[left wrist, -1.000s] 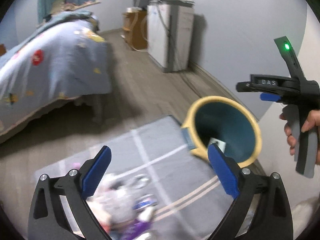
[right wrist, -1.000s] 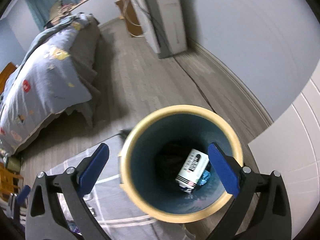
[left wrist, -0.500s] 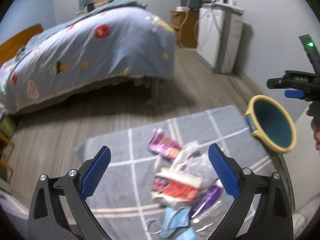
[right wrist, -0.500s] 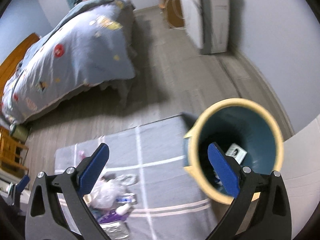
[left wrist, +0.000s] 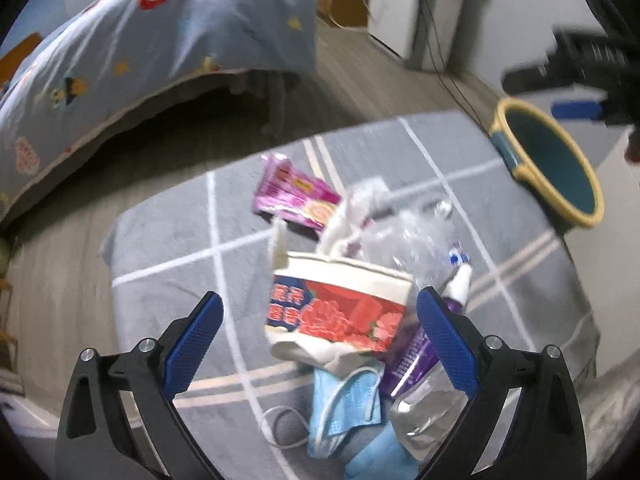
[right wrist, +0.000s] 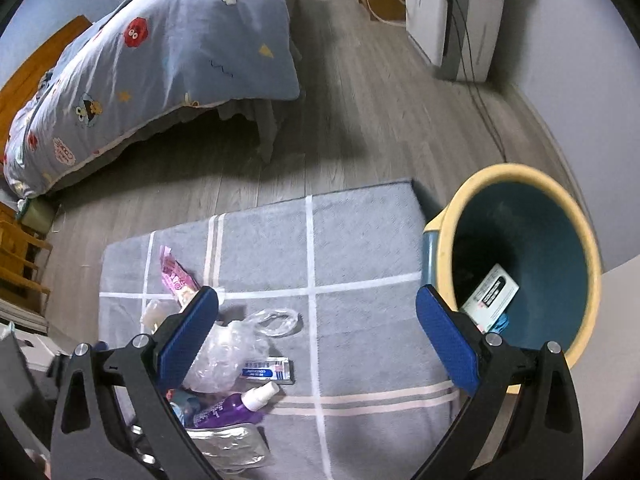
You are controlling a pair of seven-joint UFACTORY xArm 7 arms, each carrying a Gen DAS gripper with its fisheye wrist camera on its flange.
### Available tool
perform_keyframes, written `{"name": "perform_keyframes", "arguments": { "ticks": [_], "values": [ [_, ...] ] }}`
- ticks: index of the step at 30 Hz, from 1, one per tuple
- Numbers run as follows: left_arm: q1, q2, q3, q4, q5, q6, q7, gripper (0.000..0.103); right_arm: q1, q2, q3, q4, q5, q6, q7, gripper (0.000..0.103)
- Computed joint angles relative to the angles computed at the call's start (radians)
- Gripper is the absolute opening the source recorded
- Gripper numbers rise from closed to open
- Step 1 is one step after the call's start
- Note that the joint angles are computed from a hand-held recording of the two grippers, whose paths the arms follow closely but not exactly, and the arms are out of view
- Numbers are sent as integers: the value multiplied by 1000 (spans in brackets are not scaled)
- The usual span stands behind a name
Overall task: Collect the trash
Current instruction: 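Grasp the paper cup with the left gripper while the right grasps the clear plastic bag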
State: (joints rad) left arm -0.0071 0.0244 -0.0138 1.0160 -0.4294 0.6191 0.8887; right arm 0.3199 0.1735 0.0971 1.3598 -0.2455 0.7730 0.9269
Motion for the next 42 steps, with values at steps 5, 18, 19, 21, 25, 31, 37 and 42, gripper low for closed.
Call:
{"name": "perform_keyframes", "arguments": {
  "ticks": [5, 18, 19, 21, 25, 31, 37, 42],
  "values": [
    [-8, 29, -7, -5, 77, 20, -6, 94, -1, 20, -2, 17, 0, 13, -14, 97],
    [38, 87, 0, 91, 90, 145, -13, 34, 16, 184, 31, 105, 174, -2, -152, 97],
    [47, 92, 4, 108, 76, 166, -15, 31, 22, 197, 30, 118, 182, 0, -158, 97],
    [64, 101, 10, 139, 57, 197, -24, 26, 30, 210, 29, 131, 202, -2, -163, 97],
    [92, 115, 19, 181, 37, 232, -37, 17, 40, 248, 39, 165, 249, 0, -190, 97],
    [127, 159, 24, 242, 38, 263, -80, 9, 74, 310, 40, 235, 260, 64, -218, 94],
    [134, 143, 14, 236, 38, 257, -56, 8, 95, 343, 42, 287, 254, 135, -273, 44],
    [141, 110, 18, 233, -5, 255, -21, 8, 96, 281, 42, 236, 265, 105, -290, 33]
  ]
}}
